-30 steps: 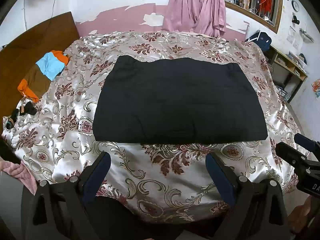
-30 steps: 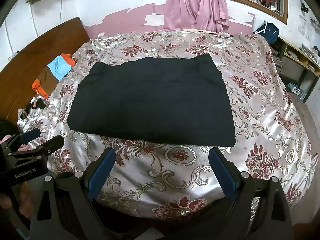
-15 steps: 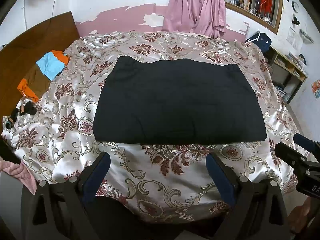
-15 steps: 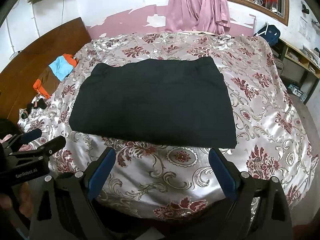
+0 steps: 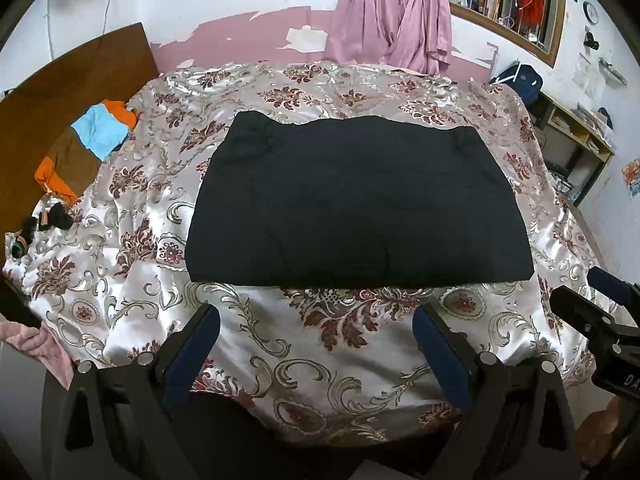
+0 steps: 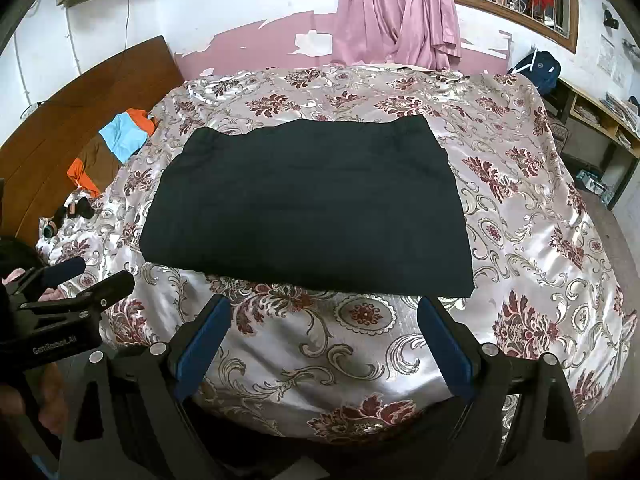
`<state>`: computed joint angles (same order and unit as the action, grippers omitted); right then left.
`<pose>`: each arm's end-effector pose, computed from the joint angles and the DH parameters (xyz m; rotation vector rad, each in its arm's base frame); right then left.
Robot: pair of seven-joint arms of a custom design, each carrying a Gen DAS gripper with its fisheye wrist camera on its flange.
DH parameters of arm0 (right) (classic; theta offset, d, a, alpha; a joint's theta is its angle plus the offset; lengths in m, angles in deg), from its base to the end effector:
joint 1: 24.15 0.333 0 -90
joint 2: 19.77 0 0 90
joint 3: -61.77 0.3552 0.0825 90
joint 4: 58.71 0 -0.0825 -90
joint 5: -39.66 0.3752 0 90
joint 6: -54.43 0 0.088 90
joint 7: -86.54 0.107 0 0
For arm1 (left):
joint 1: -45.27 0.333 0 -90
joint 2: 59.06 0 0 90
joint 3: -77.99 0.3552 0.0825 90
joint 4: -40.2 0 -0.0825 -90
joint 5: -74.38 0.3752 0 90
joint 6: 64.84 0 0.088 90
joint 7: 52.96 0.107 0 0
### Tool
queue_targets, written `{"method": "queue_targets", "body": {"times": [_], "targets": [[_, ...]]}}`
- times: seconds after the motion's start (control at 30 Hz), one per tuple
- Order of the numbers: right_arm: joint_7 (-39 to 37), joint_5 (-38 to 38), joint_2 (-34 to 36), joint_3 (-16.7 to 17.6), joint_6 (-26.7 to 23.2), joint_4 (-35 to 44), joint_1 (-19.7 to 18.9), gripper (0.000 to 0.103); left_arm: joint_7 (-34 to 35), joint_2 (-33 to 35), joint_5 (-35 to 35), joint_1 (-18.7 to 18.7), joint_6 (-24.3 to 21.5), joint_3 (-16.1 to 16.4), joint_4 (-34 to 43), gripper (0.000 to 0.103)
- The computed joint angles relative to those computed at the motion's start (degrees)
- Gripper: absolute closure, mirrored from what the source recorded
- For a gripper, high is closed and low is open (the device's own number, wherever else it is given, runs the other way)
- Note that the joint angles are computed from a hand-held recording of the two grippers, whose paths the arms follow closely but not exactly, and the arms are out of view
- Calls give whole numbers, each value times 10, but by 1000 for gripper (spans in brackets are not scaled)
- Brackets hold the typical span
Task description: Fold large clothes
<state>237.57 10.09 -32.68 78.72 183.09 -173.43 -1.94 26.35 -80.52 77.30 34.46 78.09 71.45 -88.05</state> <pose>0.3983 0.3277 0.6449 -1.6914 1.9453 -0.6616 0.4410 -0.1472 0.6285 -1.7346 2.0219 -0.6810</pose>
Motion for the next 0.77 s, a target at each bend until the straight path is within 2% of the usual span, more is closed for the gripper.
{"method": "queue_targets", "body": {"times": [0.3,0.47,0.57,0.67,0.77], "targets": [[-4,1,2,-1,-3,5,2,12,15,1,-20,-7,3,10,-2,5],[-2,2,3,-1,-4,6,3,12,65,-5,-105,-39,9,40,-11,0],[-2,1,3,-1,-4,6,3,12,88,-17,-164,-50,35,54,-27,0],[-3,2,3,-1,-3,6,3,12,56,-23,-105,-14,56,17,-36,0],[-2,2,3,-2,-4,6,3,12,26,-20,-77,-4,48,9,-34,0]]}}
